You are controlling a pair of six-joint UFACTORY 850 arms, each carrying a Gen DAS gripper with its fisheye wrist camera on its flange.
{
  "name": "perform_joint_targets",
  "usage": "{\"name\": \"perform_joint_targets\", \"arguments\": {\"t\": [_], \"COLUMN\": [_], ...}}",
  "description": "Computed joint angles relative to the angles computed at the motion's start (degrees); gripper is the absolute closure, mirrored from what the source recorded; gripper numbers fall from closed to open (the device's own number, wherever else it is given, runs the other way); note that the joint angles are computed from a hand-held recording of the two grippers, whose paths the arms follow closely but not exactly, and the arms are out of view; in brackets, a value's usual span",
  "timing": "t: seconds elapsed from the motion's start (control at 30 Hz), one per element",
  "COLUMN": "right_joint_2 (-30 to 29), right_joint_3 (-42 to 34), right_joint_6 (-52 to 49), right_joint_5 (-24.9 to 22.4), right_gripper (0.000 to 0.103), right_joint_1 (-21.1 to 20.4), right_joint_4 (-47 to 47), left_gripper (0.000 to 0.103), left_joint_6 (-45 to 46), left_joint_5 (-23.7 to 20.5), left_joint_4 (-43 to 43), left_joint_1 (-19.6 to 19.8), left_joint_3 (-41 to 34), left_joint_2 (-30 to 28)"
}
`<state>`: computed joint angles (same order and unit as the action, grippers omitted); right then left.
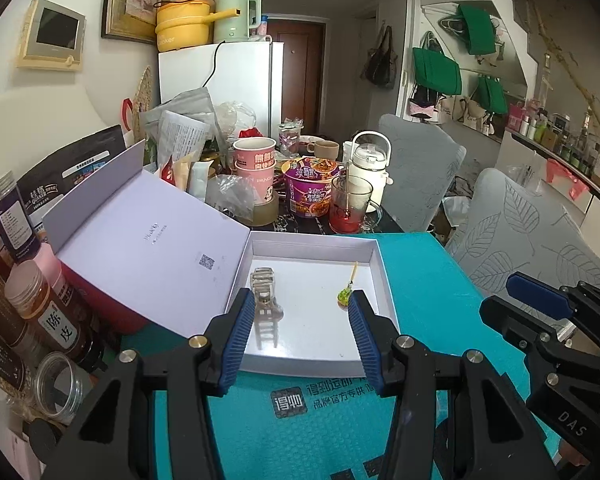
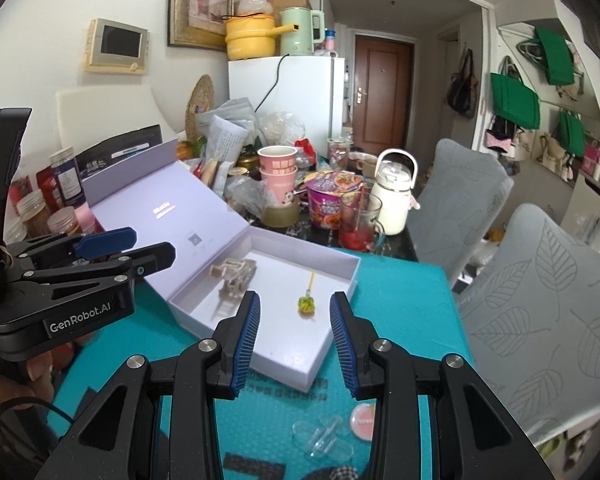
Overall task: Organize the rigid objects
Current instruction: 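Withdraw both tools from the box back toward the remaining items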
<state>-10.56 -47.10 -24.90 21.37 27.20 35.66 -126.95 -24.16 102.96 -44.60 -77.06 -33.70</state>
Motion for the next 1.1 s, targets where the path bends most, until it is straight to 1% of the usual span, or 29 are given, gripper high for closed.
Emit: {"name": "perform_joint_targets", "arguments": {"t": [0.13, 0.23, 0.33, 0.43, 0.5, 0.53, 0.57, 0.67, 0.8, 0.93, 1.1], "right_joint_2": [2.1, 3.4, 4.4, 5.6, 6.4, 6.7, 7.0, 7.8, 9.1, 10.4, 11.8], "right_joint_3": [2.8, 4.7, 6.4, 8.1, 9.3, 9.9, 10.3, 11.8, 14.1, 16.3, 18.6], "right_joint_6": [0.1, -0.5, -0.4, 0.4, 0.8, 1.0, 0.9, 0.2, 1.2, 2.9, 3.2], "right_joint_5": [1.3, 2.1, 2.6, 3.1, 3.6, 3.8, 4.0, 4.7, 5.3, 6.0, 6.8], "right_gripper": [0.064, 0.063, 0.061, 0.059, 0.056, 0.056, 0.056, 0.054, 0.050, 0.042, 0.037], "right_joint_1": [0.9, 1.6, 2.0, 2.2, 2.4, 2.5, 2.6, 2.9, 3.2, 3.3, 3.2], "right_joint_4": [1.1, 2.4, 3.0, 3.0, 3.2, 3.3, 3.8, 5.0, 5.3, 5.2, 6.7], "left_gripper": [0.055, 0.055, 0.055, 0.054, 0.045, 0.035, 0.030, 0.029, 0.029, 0.029, 0.029], "left_joint_6": [-1.5, -2.2, -4.0, -4.2, -5.0, -6.0, -7.1, -8.2, -9.1, -9.4, -13.0], "left_joint_5": [-0.5, -0.8, -0.1, -0.6, -0.9, -1.0, -1.3, -1.5, 0.3, 1.6, 3.2], "left_joint_4": [1.1, 1.6, 3.5, 3.9, 4.9, 5.9, 7.0, 8.1, 9.0, 9.6, 12.9], "left_joint_1": [-1.1, -1.9, -2.5, -3.5, -3.9, -4.1, -4.4, -5.1, -5.7, -6.2, -6.6], "left_joint_3": [2.2, 3.7, 5.0, 5.9, 6.4, 6.7, 7.1, 7.8, 8.1, 8.0, 7.9], "left_joint_2": [1.2, 1.9, 2.6, 3.1, 3.4, 3.5, 3.6, 3.7, 3.5, 3.1, 2.3]}}
